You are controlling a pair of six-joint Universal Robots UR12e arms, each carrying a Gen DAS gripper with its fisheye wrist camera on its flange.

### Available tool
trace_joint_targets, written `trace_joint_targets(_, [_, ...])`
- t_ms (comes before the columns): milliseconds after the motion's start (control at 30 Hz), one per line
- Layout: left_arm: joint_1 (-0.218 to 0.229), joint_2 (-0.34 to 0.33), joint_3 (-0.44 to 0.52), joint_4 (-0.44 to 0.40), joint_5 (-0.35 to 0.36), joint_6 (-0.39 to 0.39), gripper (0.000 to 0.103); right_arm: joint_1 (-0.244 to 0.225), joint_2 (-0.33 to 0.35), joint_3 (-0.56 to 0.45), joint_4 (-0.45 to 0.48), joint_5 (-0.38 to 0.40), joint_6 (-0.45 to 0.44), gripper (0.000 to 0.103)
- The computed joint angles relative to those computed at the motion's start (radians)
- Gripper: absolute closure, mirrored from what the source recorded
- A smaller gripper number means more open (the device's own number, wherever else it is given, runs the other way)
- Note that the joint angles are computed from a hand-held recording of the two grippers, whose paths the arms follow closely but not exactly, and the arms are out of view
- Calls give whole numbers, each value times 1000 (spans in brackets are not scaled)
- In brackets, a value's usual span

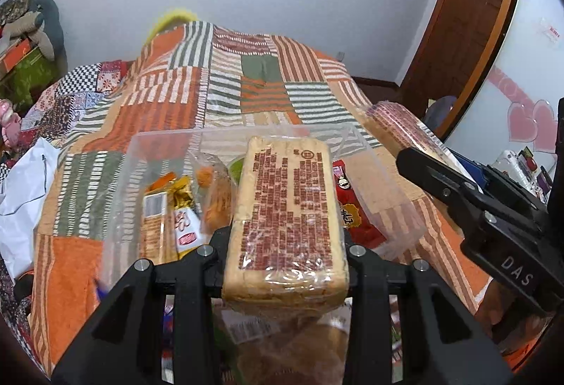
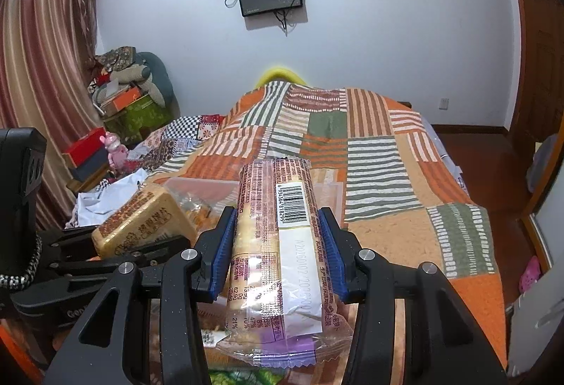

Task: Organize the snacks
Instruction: 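Carry the square loaf into the box while the right tool drops the biscuit roll in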

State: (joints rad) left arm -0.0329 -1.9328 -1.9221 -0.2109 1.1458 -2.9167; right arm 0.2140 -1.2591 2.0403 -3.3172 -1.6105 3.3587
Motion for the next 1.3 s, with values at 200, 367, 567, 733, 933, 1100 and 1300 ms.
trace_joint_targets(200, [-24,-33,44,-36,42,-7,67,-8,19,-25,47,13,-15,60])
trace_joint_targets(367, [-35,-55,85,-96,56,-6,67,-21,29,-38,81,32,-14,60])
trace_joint_targets(567, [-45,-79,117,-124,89,-19,67,-36,37,-43,102,65,0,60])
trace_joint_targets(733, [-42,-94,143,-176,70,-50,67,-41,47,-58,126,90,-6,60])
trace_joint_targets(933, [-37,-95,146,-166,79,-61,66,-38,52,-63,130,74,-18,59])
trace_joint_targets(1100, [-39,-74,113,-95,116,-35,57,-39,44,-56,119,66,-22,53])
trace_joint_targets(1300, [-31,-40,72,-42,119,-18,54,-39,27,-41,117,72,-20,51])
